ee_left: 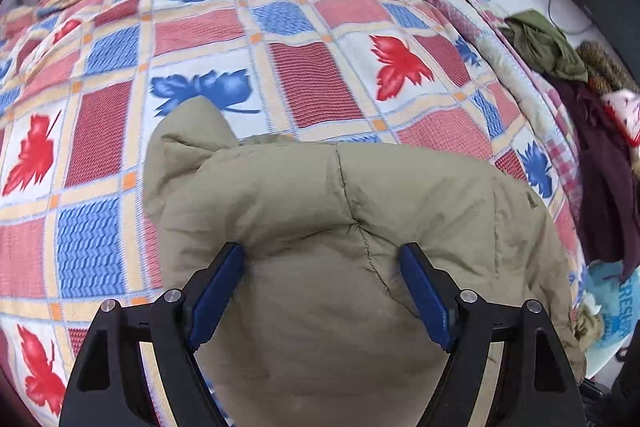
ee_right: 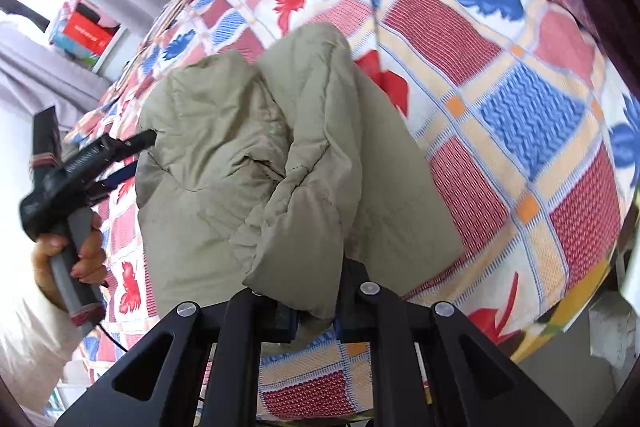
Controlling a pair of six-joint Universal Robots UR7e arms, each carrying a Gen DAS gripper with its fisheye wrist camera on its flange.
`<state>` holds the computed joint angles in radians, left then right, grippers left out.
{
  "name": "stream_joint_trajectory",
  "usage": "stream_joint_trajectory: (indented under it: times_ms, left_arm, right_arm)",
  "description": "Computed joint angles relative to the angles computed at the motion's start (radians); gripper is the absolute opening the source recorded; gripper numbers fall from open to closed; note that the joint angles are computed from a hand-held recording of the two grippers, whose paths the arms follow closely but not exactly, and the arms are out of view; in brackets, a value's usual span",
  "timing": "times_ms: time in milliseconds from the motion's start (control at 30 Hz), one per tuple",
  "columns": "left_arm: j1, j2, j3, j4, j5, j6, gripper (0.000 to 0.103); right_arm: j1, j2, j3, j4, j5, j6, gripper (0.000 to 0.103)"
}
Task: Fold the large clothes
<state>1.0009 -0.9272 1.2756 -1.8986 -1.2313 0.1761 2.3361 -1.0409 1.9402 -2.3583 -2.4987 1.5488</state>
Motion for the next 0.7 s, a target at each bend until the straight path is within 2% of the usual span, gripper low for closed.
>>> stream_joint_trajectory:
  times_ms: [133,267,400,467,567,700]
  left_arm:
    - [-0.038,0.022,0.056,-0.065,0.023,0.033,0.081]
    - [-0.061,0.033,0.087,-0.100,0.054,0.042,0.081]
    - [-0.060,0.033,0.092,-0.100,0.067,0.040,0.081]
    - [-0.056,0.032,0.091,-0.098,0.067,0.045,0.081]
    - [-0.052,0.032,0.087,-0.093,0.064,0.045,0.081]
    - [-0.053,0.032,0.088,-0.096,0.065,0.046,0.081]
  right_arm:
    - [-0.004,-0.011,0.034,0.049,0.005,0.088,0.013]
    - [-0.024,-0.045,0.134,-0.046,0.027,0.142,0.016]
    - [-0.053,-0.061,0.215,-0.190,0.053,0.103,0.020]
    - [-0.052,-0.078,0.219,-0.193,0.074,0.104,0.021]
    - [-0.027,-0.110,0.187,-0.072,0.075,0.157,0.022]
    - [0.051,-0.142,0.090,0.253,-0.032,0.317,0.028]
